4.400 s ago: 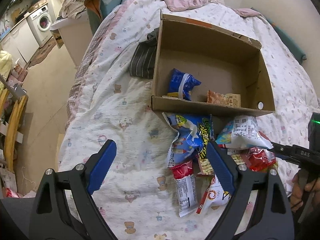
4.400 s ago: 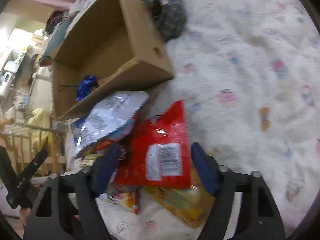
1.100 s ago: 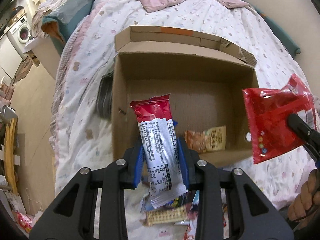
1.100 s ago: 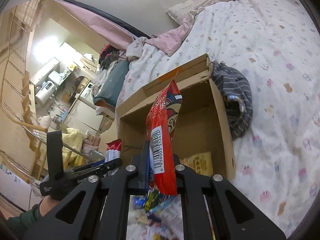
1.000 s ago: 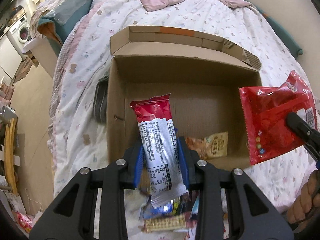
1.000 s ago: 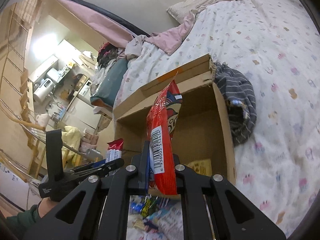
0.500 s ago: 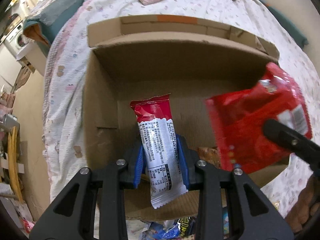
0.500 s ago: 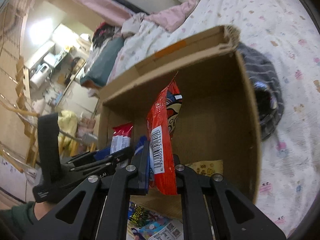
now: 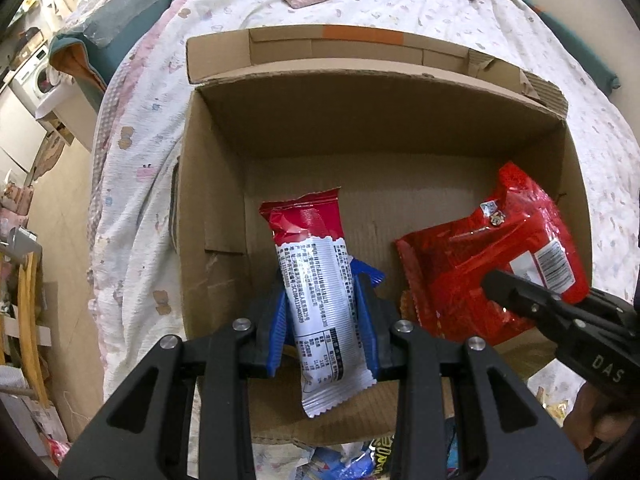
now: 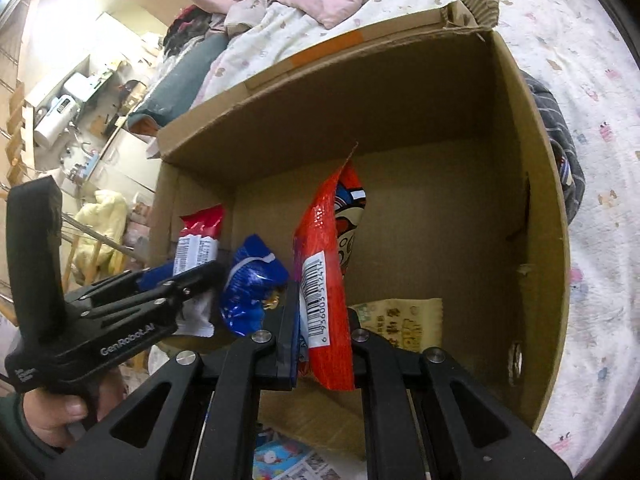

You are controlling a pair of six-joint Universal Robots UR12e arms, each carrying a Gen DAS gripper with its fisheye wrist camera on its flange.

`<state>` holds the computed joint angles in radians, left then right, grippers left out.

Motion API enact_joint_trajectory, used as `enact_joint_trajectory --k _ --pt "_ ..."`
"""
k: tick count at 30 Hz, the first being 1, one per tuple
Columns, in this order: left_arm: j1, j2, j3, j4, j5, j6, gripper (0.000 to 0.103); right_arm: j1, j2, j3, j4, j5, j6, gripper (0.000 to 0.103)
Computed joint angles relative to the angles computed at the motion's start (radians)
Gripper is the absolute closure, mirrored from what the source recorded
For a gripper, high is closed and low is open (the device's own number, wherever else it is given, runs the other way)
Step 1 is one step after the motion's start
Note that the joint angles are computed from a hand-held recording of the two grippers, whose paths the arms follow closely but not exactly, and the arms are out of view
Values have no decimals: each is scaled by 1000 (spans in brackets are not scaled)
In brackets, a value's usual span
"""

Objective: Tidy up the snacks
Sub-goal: 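Carry the red-and-white bar with the left gripper while the right gripper carries the red bag into the box, then open both grippers to release the bar and red bag into the box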

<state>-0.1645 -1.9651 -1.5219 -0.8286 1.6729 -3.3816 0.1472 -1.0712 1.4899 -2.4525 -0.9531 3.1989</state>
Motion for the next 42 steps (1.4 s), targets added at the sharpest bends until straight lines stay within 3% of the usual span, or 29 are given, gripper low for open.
enact_joint_trajectory --k 5,10,18,22,24,25,27,28,29,31,42 --pt "-5 -1 -2 -2 -1 19 75 -6 4 -1 -1 41 19 94" --pt "-9 -1 -5 10 11 26 75 -5 -2 2 -14 12 6 91" --pt "-7 0 -6 5 0 24 74 -6 -20 25 -108 -4 3 90" --pt "-7 5 -14 31 10 17 43 -2 -34 40 -165 -64 -6 89" --pt "-6 10 -19 52 14 10 36 -1 -38 46 -196 -83 -2 89" --pt "-6 11 -20 58 15 8 34 -2 -40 47 -203 -90 0 87" --pt "-4 15 -24 71 14 5 33 1 -43 45 -201 -107 -1 61" --pt "-3 16 -25 76 12 3 33 1 -45 52 -221 -115 4 19" --pt "-2 17 -26 79 12 1 33 1 -47 62 -259 -119 17 0" --pt "-1 19 -27 81 13 -2 33 1 -51 73 -297 -131 22 0" --pt "0 27 -35 94 16 -8 33 2 -50 57 -260 -111 6 0"
